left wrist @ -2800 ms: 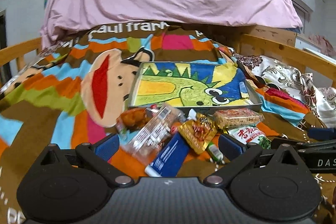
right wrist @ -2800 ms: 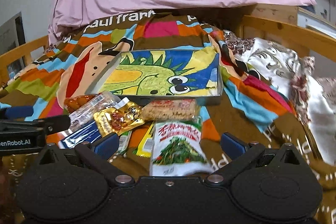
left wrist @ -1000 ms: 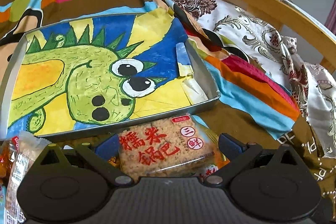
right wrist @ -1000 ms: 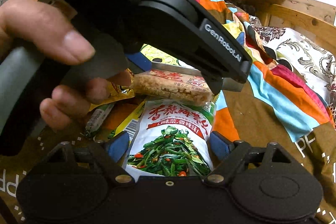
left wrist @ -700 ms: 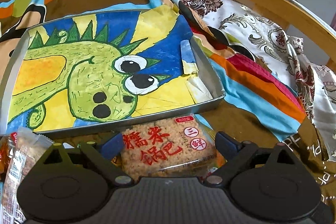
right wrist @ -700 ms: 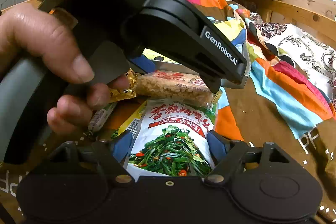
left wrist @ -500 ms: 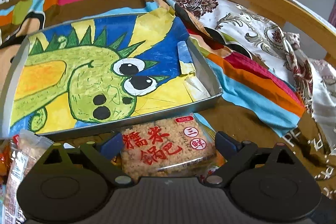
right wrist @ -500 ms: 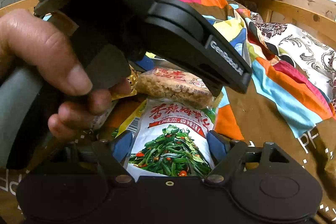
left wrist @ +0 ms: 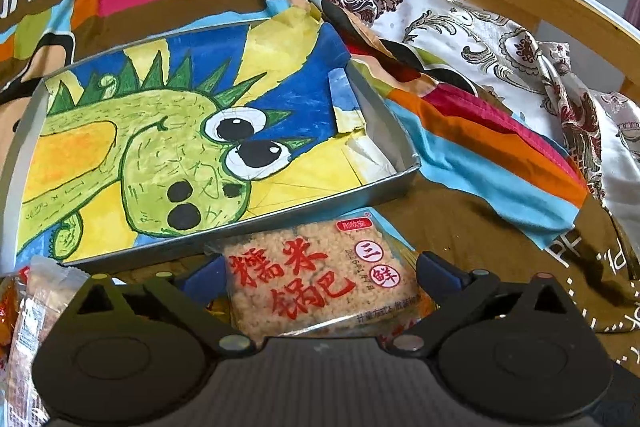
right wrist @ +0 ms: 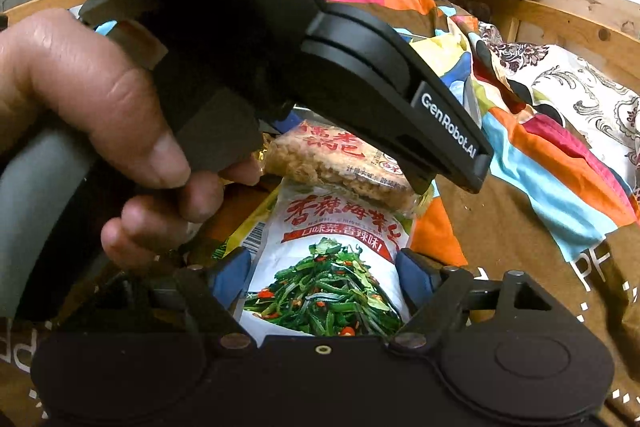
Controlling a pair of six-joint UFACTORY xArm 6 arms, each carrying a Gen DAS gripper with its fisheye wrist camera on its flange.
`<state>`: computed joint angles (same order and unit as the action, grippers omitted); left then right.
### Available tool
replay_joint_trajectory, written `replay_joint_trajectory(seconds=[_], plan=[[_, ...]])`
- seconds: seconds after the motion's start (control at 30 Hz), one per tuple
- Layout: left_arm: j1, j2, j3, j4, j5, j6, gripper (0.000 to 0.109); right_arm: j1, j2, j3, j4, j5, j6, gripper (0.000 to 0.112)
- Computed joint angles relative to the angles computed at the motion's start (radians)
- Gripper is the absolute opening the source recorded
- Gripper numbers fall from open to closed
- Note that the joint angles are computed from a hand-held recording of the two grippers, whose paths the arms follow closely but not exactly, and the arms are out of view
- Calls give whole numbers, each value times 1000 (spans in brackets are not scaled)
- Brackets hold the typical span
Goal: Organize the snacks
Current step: 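Grasp the rice-cracker pack with left gripper while right gripper closes on the seaweed bag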
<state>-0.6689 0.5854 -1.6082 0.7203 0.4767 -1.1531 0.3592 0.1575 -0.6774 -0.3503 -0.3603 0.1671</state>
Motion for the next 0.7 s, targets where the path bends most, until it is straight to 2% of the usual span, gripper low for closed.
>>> replay_joint_trajectory(seconds=[0.2, 0.27, 0.3, 0.33, 0.4, 0.47, 0.53, 0.57, 0.63, 0.7], plan=[[10, -28, 39, -4, -31, -31, 96, -15, -6, -4, -64, 10, 53, 75], [15, -47, 64, 13, -42, -90, 90, -19, -12, -5, -82, 18, 69, 74], [17, -59, 77, 29, -40, -122, 80, -21, -15, -5, -90, 21, 76, 73], [22, -72, 95, 35, -48, -144, 76, -21, -17, -6, -95, 25, 80, 73], [34, -96, 129, 16, -72, -168, 75, -19, -22, -5, -97, 34, 81, 73], [42, -103, 145, -5, -92, -175, 77, -10, -26, 4, -66, 30, 53, 73], [46, -96, 145, -57, -112, -149, 90, -7, -26, 7, -52, 27, 40, 73], [45, -91, 140, -78, -117, -132, 92, -7, -23, 4, -52, 28, 39, 73], [38, -71, 111, -133, -105, -73, 100, -11, -20, 1, -65, 27, 49, 74], [31, -41, 63, -198, -66, -5, 101, -16, -15, -6, -83, 28, 64, 74]])
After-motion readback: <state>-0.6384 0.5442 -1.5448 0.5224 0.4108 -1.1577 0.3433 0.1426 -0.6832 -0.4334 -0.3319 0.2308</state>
